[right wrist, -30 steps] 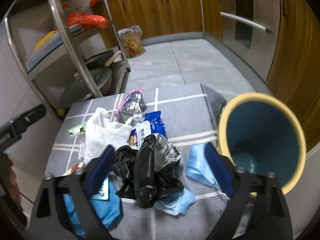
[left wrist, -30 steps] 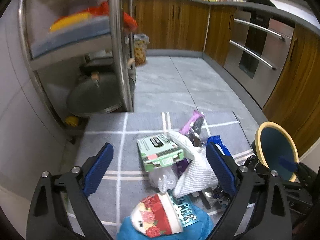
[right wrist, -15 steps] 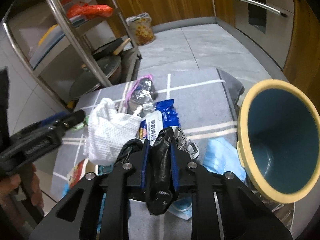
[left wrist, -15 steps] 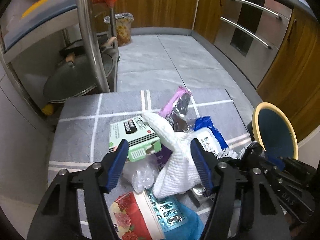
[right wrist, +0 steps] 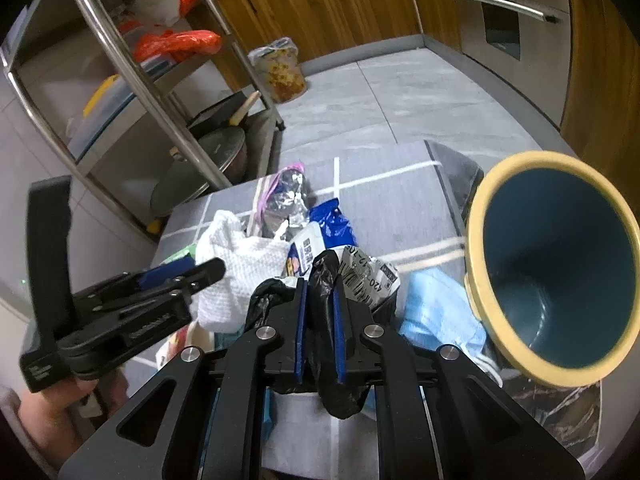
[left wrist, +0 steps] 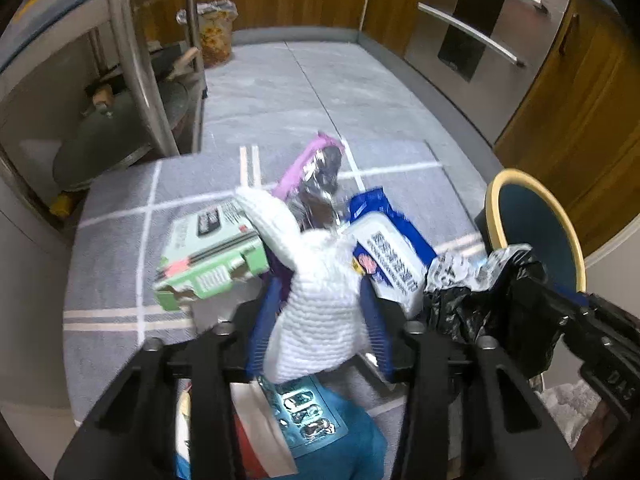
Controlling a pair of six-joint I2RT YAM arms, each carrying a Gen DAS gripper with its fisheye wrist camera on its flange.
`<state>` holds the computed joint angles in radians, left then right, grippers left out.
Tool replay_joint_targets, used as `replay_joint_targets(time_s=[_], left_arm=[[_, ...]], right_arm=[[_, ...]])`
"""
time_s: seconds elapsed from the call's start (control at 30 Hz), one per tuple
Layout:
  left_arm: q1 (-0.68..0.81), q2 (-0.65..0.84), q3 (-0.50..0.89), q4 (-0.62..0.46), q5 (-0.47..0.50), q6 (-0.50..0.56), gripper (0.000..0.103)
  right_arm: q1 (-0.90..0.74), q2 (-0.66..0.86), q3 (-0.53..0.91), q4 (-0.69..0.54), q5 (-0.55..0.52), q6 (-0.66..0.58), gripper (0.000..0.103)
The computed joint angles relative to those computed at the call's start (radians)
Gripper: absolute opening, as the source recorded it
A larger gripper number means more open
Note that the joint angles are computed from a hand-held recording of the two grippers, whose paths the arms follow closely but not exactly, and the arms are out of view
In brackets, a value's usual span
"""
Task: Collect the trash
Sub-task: 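Grasp the white cloth with the left tool while the right tool grasps the black bag, then carry the white cloth and black bag over the bin and release both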
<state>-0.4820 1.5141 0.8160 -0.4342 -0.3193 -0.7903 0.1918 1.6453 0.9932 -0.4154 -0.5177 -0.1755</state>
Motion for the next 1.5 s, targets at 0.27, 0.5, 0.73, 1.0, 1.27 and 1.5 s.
replay_joint_targets(time_s=[0.27, 0.5, 0.73, 1.0, 1.27, 1.5], left_arm=[[-0.057, -0.033, 0.029, -0.046, -0.064, 0.0, 0.002], [-0.135, -0.119, 0.053, -0.12, -0.189, -0.017, 0.002], [-0.184, -0.25, 0.074, -0.203, -0.315, -0.048, 0.002], [-0.192, -0.329, 0.076, -0.204, -0.352, -0.035, 0.002], [-0.248, -0.344, 0.134, -0.193, -0.416, 0.002, 0.002], [-0.283, -0.302, 0.19, -0.152, -0.436, 0.04, 0.002]], right_arm=[[-0.026, -0.026, -0.008, -0.024, -0.045, -0.021, 0.012], [-0.053, -0.079, -0.033, -0.034, -0.103, -0.036, 0.011], [-0.088, -0.131, -0.035, -0.013, -0.152, -0.039, 0.007], [-0.129, -0.156, 0.008, -0.042, -0.209, -0.038, 0.006], [-0.222, -0.158, 0.125, -0.155, -0.309, -0.073, 0.005], [-0.337, -0.132, 0.261, -0.279, -0.375, -0.139, 0.005]])
